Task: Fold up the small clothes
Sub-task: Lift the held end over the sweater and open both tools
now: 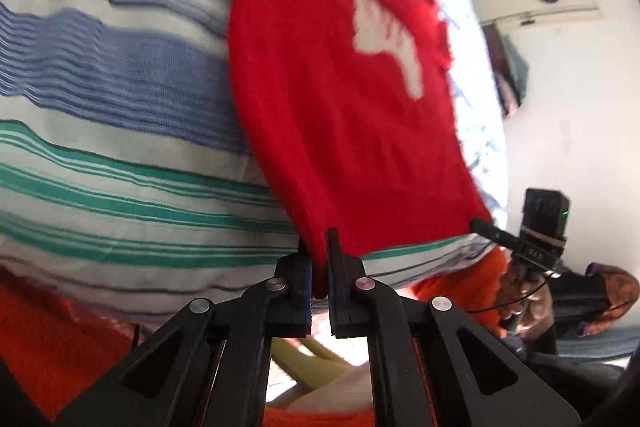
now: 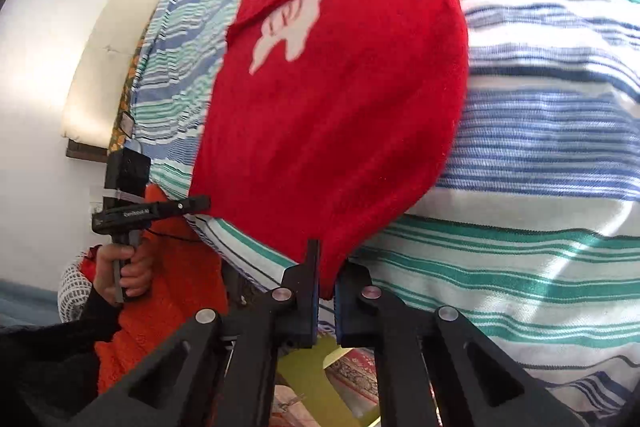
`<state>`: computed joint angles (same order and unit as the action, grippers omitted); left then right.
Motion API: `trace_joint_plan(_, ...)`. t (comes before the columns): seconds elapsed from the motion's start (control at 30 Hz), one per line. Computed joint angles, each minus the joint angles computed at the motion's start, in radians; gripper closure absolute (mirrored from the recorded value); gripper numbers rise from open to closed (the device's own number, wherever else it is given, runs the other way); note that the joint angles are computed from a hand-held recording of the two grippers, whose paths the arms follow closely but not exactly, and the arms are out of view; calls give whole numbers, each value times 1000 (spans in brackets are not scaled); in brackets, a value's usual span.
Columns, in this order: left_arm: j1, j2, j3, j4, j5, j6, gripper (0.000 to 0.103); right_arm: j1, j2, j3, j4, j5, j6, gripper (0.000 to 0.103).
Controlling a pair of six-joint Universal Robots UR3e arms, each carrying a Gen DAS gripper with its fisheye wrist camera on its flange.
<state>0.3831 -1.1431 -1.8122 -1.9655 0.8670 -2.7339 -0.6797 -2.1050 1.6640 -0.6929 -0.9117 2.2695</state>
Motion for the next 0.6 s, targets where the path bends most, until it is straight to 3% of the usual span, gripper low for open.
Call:
trace_joint_plan(0.1,63,-15,123,-87,-98,43,99,-74,9,-110,134,80,-69,97)
trace_joint_plan(0.17,50,-104,209,-9,-157,-6,99,-62,45,-166,108,159,-37,97)
trace_joint_plan(0.23,-20,-243,292,221,-171,-151,99,3,106,-182,-76,238,102,97)
trace_joint_plan(0.33,-111,-478,457,497,-137,-337,99,140,255,-165,-585,259,437,97)
trace_joint_plan(0.47,-213,-824,833,606,-43,-489,99,323,591,-335,-1071,160,796,97)
trace_joint_plan(0.53,-230,-973,1042,577,-2,-512,99,380,757,-505,-1136,91,874,97)
trace_joint_plan(0.6,-257,-1123,1251,548,35,-552,99,399,911,-702,-1112,56,910,97)
